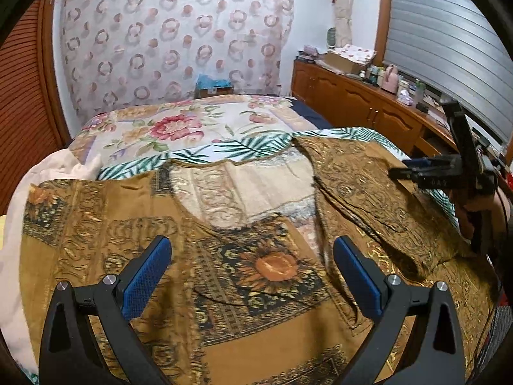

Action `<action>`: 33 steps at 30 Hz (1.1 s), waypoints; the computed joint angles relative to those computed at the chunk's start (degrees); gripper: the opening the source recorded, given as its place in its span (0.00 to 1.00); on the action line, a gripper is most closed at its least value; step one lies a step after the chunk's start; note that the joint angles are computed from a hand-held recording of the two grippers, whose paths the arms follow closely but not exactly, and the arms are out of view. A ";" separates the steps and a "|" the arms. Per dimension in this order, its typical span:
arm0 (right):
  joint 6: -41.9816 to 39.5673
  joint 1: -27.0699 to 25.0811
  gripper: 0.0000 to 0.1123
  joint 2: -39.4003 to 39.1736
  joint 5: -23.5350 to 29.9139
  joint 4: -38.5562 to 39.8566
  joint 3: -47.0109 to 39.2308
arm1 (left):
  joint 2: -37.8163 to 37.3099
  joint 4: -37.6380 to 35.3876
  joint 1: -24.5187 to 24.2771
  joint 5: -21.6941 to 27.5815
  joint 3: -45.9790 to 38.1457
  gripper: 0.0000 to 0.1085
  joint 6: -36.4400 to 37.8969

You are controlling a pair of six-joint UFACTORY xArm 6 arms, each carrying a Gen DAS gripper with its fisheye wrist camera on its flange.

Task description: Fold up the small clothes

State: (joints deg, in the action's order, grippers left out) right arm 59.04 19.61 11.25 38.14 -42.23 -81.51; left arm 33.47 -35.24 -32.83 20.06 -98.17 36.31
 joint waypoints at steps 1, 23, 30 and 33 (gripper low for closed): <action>-0.03 0.04 0.50 0.15 -0.17 -0.06 -0.01 | -0.09 -0.09 0.42 0.63 -0.27 0.93 -0.36; -1.70 -0.46 0.62 -1.11 -3.37 -0.43 2.05 | 1.76 15.38 12.41 3.09 -4.83 0.65 -14.16; -1.71 -0.28 0.62 -0.98 -3.07 -0.43 1.78 | 7.24 16.91 13.41 9.12 -12.40 0.39 -17.09; -1.77 -0.31 0.62 -1.01 -3.13 -0.38 1.83 | 7.67 17.30 13.24 9.22 -12.74 0.34 -16.68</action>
